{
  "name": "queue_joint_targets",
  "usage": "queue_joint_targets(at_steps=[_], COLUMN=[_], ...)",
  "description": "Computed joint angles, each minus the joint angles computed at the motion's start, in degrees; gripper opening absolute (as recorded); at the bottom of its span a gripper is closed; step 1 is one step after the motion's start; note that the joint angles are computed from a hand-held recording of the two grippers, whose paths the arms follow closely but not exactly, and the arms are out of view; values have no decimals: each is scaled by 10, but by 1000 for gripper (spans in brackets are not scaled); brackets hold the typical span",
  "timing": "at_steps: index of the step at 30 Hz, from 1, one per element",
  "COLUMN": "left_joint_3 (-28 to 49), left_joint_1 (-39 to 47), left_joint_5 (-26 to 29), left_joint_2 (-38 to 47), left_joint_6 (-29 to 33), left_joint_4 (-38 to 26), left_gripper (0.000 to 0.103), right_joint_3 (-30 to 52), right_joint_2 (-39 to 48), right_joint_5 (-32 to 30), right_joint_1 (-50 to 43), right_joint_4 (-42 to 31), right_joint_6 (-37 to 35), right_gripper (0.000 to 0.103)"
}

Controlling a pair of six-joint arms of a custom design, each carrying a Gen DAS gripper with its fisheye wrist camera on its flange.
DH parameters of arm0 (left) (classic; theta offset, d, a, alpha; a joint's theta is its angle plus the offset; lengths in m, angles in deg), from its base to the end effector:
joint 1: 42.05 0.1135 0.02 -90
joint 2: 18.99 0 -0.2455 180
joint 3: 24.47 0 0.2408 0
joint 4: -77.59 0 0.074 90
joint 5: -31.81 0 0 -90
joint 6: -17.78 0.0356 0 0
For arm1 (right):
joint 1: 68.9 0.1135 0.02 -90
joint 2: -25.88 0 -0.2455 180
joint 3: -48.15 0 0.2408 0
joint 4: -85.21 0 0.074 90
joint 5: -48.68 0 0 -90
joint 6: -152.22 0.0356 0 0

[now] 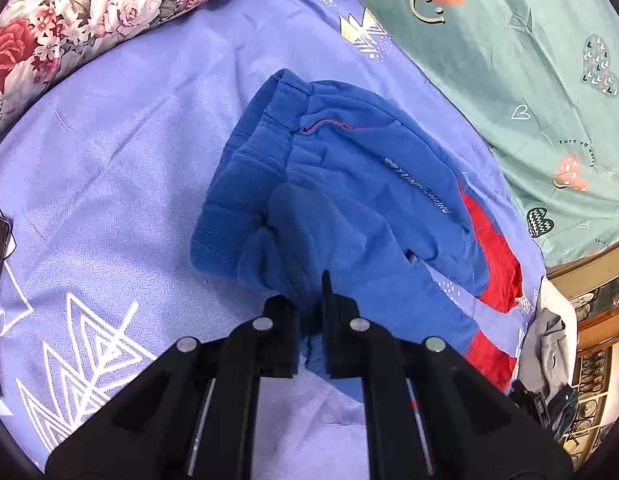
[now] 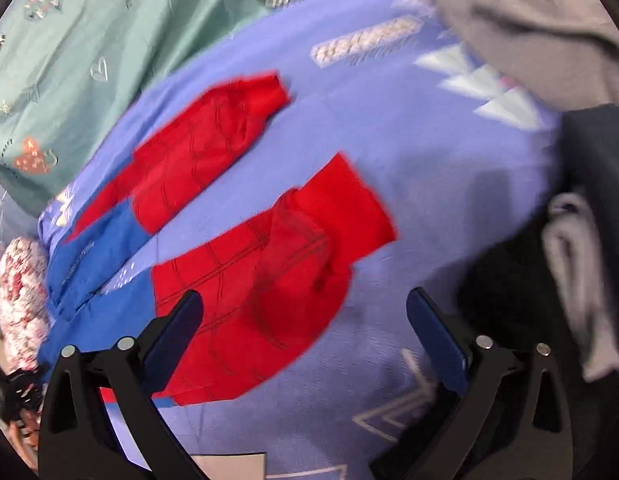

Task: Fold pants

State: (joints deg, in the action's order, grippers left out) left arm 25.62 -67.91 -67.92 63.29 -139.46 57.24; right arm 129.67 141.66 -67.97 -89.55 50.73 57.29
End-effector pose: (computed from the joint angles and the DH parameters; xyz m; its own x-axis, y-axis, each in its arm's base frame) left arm 0.2340 -0.1068 0.1419 -0.5875 -0.7253 -0.3590 -0.5281 0.6797 -0.5089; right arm 0.3464 -0.1135 0.1004 -0.8829 0.2506 -0.3972 0.0875 0.9186 0.3853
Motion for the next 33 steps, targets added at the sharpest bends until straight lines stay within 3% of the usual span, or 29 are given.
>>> queue_joint_targets(at_steps=[1, 2, 4, 5, 7, 8, 11, 16, 20, 22, 24, 25, 26, 27, 29, 31, 33], left_joint_3=[-5, -6, -17, -20, -23, -28, -44, -51, -69, -95, -112, -117, -116, -112, -92, -68, -39], left_joint_1=[2, 3, 11, 12, 13, 11, -4, -72, -110, -104, -105, -113, -123, -131, -150, -162, -164], left_joint_5=[2, 6, 18, 19, 17, 14, -1, -72, -76, -48, -37, -52, -69, -90, -146, -189, -225], left_joint_2=[-4, -3, -8, -13, -21, -30, -72, -171, -177, -154, -130, -134, -142, -152, -178, -190, -183], left_joint_6=[-1, -4, -3, -2, -2, -6, -20, -41, -41, -51, -77, -93, -108, -123, -151, -166, -157], left_joint_4=[2, 5, 14, 13, 6, 4, -10, -115, -150, -134, -137, -157, -183, -217, -302, -364, -395], left_gripper=[7, 7, 8, 8, 8, 8, 8, 8, 12, 21, 30, 46, 52, 60, 64, 72, 75], right_joint_3=[22, 41, 27, 23, 34, 37, -37, -124, -169, -174, -192, -202, -215, -233, -264, -303, -294], right_joint_2=[19, 41, 34, 30, 40, 40, -45, -172, -174, -142, -143, -159, -180, -216, -273, -343, -351], right_joint_5=[18, 39, 55, 66, 23, -1, -29, -71, -26, 18, 40, 50, 58, 53, 59, 60, 40], right_joint_1=[11, 20, 32, 40, 28, 18, -5, -66, -94, -92, -88, -81, -76, -76, -77, -83, -80], right_joint_4=[-19, -32, -3, 7, -2, -7, 22, -17, -34, -10, 9, 18, 29, 46, 88, 151, 164], right_joint_6=[-1, 8, 5, 0, 3, 3, -15, -72, -135, -142, -150, -153, -152, -151, -131, -105, -88], right_gripper=[78, 71, 67, 59, 13, 11, 11, 11, 14, 23, 24, 26, 33, 50, 72, 83, 89])
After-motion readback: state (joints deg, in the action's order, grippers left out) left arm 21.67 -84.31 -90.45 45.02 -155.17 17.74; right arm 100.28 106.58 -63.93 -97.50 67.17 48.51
